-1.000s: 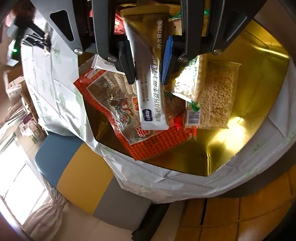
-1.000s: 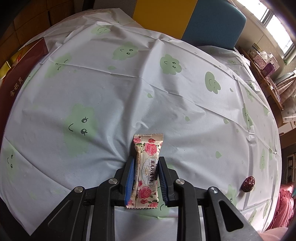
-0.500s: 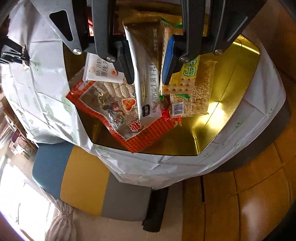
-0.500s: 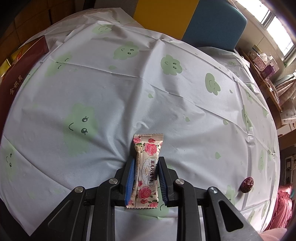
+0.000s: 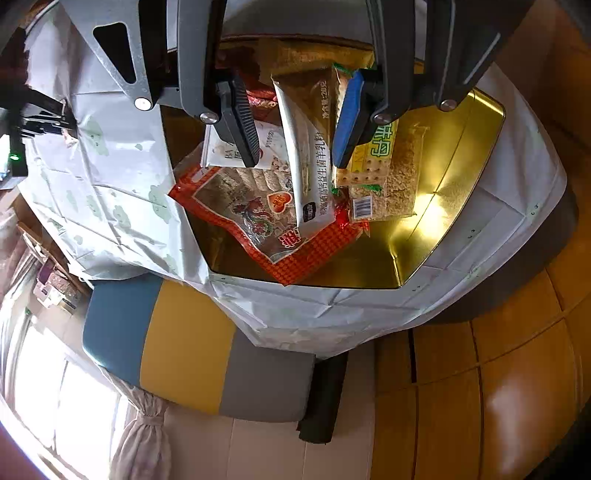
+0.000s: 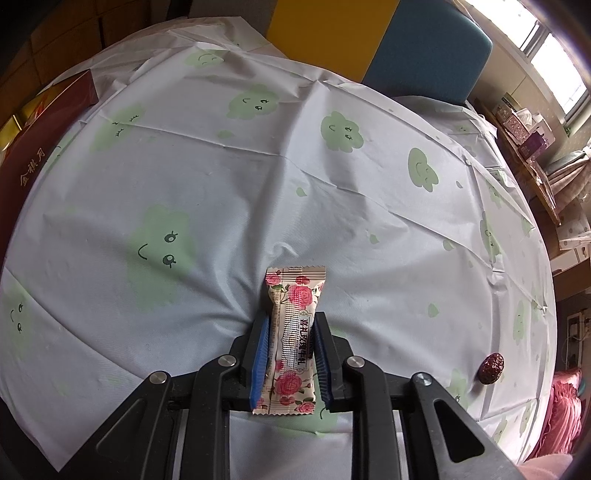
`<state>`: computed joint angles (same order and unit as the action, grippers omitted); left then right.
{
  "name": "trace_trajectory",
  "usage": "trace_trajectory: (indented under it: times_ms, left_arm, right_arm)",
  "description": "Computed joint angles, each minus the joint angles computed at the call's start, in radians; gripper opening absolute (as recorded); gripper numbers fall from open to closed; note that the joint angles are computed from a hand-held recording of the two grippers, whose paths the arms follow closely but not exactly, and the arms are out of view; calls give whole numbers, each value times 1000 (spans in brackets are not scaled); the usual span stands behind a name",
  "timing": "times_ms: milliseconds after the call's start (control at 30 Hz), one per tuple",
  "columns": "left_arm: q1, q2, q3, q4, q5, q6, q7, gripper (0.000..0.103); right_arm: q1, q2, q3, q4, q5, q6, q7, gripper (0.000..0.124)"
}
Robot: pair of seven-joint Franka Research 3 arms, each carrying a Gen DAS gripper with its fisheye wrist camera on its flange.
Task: Organize snacks
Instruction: 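Carry the stick pouch into the gold tray and open the left tool, then carry the pink floral bar into the gold tray with the right tool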
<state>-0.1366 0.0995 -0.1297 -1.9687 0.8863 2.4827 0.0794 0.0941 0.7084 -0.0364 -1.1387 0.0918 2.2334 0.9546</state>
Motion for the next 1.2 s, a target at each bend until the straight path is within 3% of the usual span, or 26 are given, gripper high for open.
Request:
trace_trajectory:
  times_ms: [267,600,900,1200]
  left_arm:
    - [3,-40,-7,-48,23,-15,-34,48]
    - [21,-71,-15,-90,35,-6,-72,49]
    - [32,-79,-17,-107,33,9,-87,49]
    - [40,-90,-17,-123,39,9,-109,49]
  right_arm:
    - [1,7,-2,17,0,-12,8,21]
    - [-8,71,-1,147,6,-113,59,21]
    - [-30,1,59,91,112,-73,7,21]
    - [-19,-87,153,31,302,-142,-141,21]
